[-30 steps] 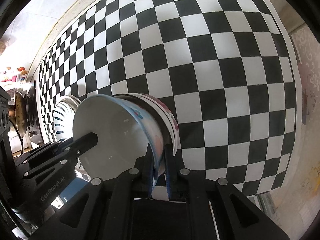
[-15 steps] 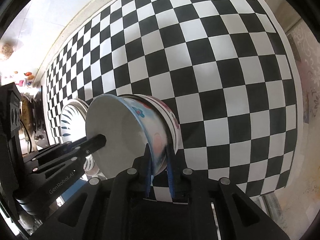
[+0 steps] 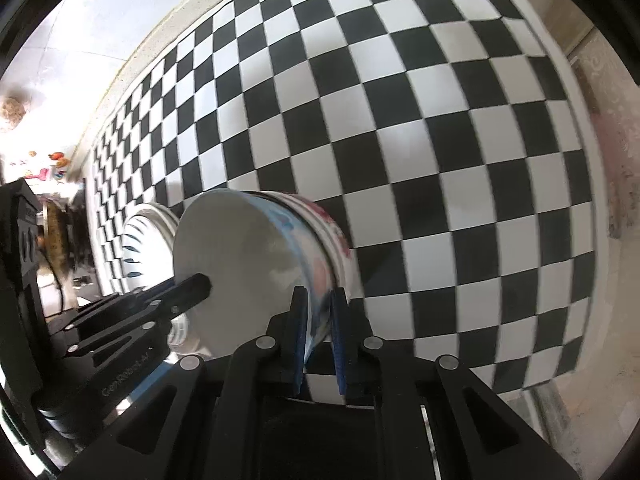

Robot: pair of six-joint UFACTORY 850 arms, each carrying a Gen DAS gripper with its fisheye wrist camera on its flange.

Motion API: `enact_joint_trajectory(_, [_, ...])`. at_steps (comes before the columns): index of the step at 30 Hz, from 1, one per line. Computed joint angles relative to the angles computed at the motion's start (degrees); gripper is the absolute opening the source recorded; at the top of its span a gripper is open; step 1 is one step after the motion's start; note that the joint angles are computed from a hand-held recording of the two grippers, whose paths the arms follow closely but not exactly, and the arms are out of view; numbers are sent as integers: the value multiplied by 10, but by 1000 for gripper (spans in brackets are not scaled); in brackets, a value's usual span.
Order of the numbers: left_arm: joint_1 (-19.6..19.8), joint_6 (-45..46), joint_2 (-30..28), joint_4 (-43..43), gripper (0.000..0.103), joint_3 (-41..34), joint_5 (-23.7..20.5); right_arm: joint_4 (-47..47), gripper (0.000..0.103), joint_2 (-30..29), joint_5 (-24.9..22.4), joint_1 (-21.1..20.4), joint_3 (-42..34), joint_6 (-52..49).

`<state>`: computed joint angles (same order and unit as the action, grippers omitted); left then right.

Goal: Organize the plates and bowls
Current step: 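Open both grippers and raise them off the bowl stack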

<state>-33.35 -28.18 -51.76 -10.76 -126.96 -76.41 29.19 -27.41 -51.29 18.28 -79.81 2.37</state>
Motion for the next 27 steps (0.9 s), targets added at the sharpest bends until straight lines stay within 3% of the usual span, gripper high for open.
enact_joint_trajectory(9, [-4, -3, 16, 10, 11, 18, 10, -23, 13, 16, 0, 3, 4, -3])
enact_joint_trajectory(18, [-24, -18, 35, 75, 11, 2, 6, -58, 15, 33, 4, 15, 11, 9])
enact_joint_trajectory(19, [-26, -20, 36, 81, 11, -2, 2, -60, 27, 35, 3, 15, 11, 8])
enact_joint_trajectory(20, [-26, -21, 37, 84, 11, -4, 1, -62, 53, 38, 3, 15, 13, 7])
enact_joint_trajectory(21, [-27, -24, 41, 89, 11, -3, 1, -65, 73, 43, 4, 15, 16, 7])
enact_joint_trajectory(22, [-27, -26, 43, 91, 11, -3, 2, -67, 102, 48, 6, 15, 19, 7])
enact_joint_trajectory(25, [-26, -26, 55, 88, 11, 5, 7, -94, 103, 74, 25, 18, 33, 21])
enact_joint_trajectory(26, [-26, -24, 60, 89, 15, 9, 12, -103, 103, 82, 29, 19, 37, 25])
enact_joint_trajectory(27, [-27, -24, 66, 89, 26, 14, 20, -111, 103, 94, 35, 19, 43, 32])
